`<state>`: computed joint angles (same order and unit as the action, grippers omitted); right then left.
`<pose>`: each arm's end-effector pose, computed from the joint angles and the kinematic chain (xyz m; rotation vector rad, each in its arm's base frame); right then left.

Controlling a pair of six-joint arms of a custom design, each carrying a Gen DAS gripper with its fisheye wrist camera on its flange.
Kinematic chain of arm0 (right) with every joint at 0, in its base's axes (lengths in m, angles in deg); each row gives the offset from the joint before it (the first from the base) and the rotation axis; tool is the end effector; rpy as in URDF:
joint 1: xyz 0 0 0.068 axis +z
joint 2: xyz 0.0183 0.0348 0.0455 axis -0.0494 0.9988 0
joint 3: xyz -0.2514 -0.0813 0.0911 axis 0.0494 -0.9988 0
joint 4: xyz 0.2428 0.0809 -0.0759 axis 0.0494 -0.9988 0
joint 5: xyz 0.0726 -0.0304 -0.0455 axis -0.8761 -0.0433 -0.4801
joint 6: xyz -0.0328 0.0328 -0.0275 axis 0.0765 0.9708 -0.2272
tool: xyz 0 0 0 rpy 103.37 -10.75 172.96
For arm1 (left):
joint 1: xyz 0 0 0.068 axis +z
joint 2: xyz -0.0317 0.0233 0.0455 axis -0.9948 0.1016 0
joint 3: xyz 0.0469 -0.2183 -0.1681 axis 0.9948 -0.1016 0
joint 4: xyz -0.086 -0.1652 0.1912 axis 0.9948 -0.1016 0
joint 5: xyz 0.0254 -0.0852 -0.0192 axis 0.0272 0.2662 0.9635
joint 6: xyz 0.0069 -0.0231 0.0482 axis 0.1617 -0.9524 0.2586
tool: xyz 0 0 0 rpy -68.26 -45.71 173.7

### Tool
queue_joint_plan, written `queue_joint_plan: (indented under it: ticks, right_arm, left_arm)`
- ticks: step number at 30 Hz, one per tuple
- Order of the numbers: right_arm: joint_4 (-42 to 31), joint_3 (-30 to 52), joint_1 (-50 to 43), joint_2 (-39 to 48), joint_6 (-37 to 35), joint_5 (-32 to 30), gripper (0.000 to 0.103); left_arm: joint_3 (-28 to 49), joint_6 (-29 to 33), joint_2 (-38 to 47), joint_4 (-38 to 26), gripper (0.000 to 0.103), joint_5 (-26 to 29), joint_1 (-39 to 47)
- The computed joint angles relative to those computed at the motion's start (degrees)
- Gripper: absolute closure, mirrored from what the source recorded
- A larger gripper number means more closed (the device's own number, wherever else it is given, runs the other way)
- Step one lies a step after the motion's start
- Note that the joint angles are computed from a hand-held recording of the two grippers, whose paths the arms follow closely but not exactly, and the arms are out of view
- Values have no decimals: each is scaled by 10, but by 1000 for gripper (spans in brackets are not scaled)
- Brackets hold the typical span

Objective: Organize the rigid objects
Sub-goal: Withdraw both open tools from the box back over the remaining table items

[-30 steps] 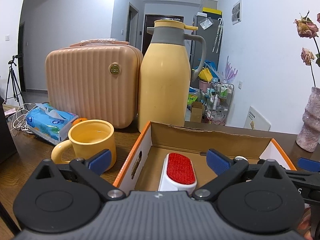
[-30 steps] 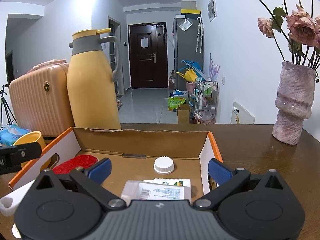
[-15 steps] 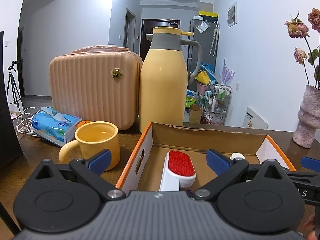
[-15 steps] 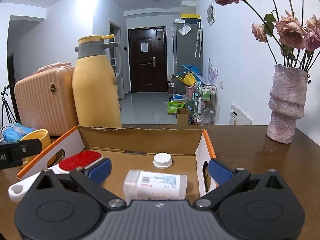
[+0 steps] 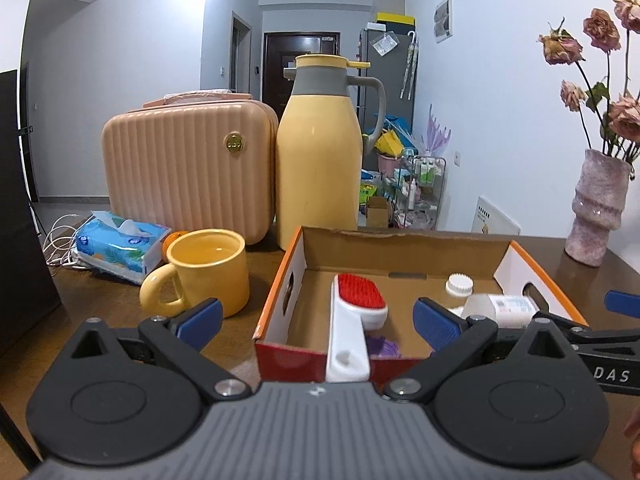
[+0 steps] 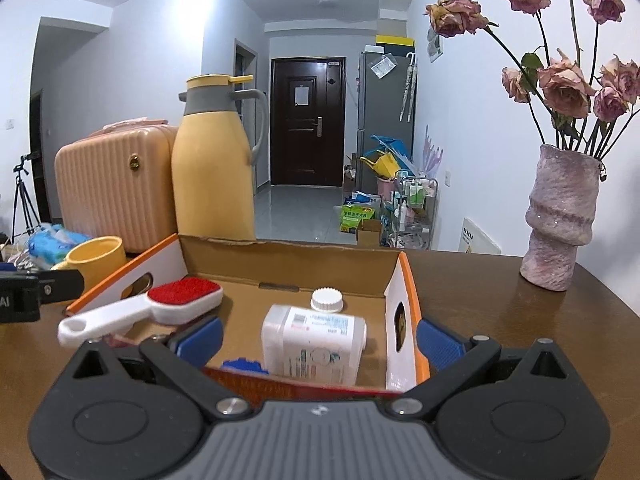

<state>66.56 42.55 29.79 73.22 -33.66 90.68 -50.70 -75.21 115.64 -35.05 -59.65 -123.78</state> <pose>0.2618 0.1561 0.1465 -0.2741 1.9819 0.1676 0.2109 -0.1422 0.1731 -0.2202 2.0016 0.1156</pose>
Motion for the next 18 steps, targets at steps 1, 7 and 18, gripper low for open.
queue_joint_plan:
  ticks: [1, 7, 18]
  right_arm:
    - [0, -9, 3, -8, -1, 2, 0]
    - [-4, -59, 24, -57, -5, 19, 0]
    - [-8, -147, 80, -126, -8, 55, 0]
  left_arm:
    - [-5, -3, -8, -8, 0, -3, -4]
    - [-33, -19, -55, -49, 0, -12, -30]
    - [-83, -72, -141, -144, 0, -37, -91]
